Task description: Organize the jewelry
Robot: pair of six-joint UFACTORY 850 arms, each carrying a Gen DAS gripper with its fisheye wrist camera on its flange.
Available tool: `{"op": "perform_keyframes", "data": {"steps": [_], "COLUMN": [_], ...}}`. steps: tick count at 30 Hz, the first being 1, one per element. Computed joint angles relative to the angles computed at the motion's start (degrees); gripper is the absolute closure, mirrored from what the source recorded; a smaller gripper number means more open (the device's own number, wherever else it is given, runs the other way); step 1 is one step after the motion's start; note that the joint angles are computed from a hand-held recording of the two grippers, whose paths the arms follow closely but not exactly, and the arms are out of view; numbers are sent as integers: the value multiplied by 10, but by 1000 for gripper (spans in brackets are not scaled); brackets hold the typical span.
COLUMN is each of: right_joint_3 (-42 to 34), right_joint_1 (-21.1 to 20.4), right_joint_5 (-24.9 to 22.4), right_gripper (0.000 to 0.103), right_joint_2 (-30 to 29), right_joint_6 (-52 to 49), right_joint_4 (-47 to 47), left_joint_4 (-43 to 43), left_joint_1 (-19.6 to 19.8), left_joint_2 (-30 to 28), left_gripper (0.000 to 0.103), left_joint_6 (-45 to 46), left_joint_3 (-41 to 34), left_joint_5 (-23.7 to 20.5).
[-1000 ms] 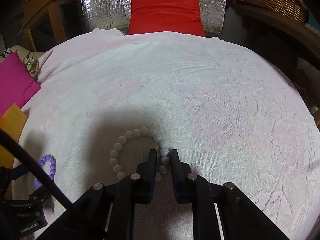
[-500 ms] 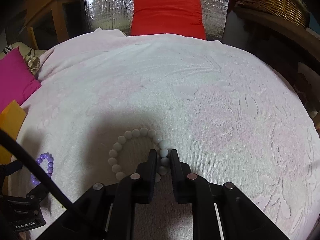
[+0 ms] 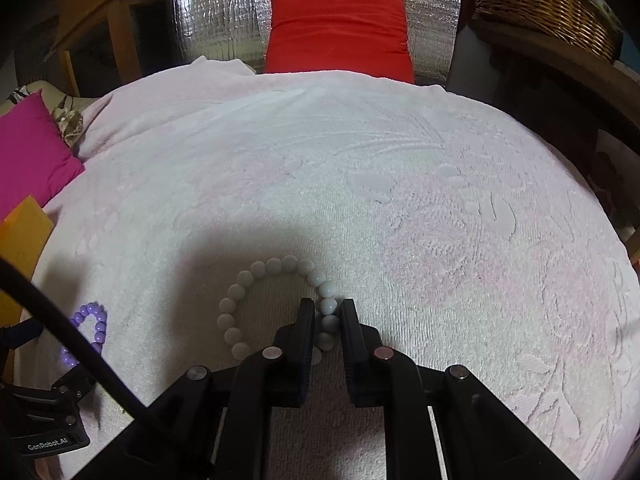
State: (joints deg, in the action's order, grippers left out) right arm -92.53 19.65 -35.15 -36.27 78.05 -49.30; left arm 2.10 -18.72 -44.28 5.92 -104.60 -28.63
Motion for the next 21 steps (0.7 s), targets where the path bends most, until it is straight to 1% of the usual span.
{"op": "perform_keyframes", "data": {"steps": [4,7,9,10,11,12,13,14,15,16,17,20,21], "right_joint_3": [-2,-3,-3,-3,-3,-2,-1,0,1,2,2,4,3], "right_joint_1": [1,2,1,2,1,0,0,0,-1,-1,-1,-1,-1], "right_joint_5": [-3,-4,-2,-2,-1,1,2,3,4,4,5,6,6], "right_gripper": [89,89,89,89,89,89,89,89,88,88,88,88,88], "right_joint_2": [-1,-2,-2,-2,-2,-1,-1,0,1,1,2,2,2], "right_joint_6": [2,2,1,0,0,-2,-2,-3,-2,-2,-2,-1,0], "right_joint_4": [-1,-1,0,0,1,1,1,2,2,1,1,1,1], "left_joint_4": [0,-13,-36,-59,-72,-76,-81,-109,-125,-141,-154,-192,-201], "left_joint_1": [0,2,4,5,6,7,7,11,13,16,19,28,30], "left_joint_2": [2,-3,-2,0,4,6,7,6,6,5,4,-1,-2], "left_gripper": [0,0,5,14,26,32,42,48,52,63,72,81,81], "left_joint_6": [3,24,54,83,101,108,115,140,152,163,172,192,197], "left_joint_3": [4,-7,-9,-7,-3,-1,1,-3,-4,-6,-10,-19,-20], "left_joint_5": [3,-11,-11,-10,-5,-1,1,-3,-7,-10,-12,-22,-23]}}
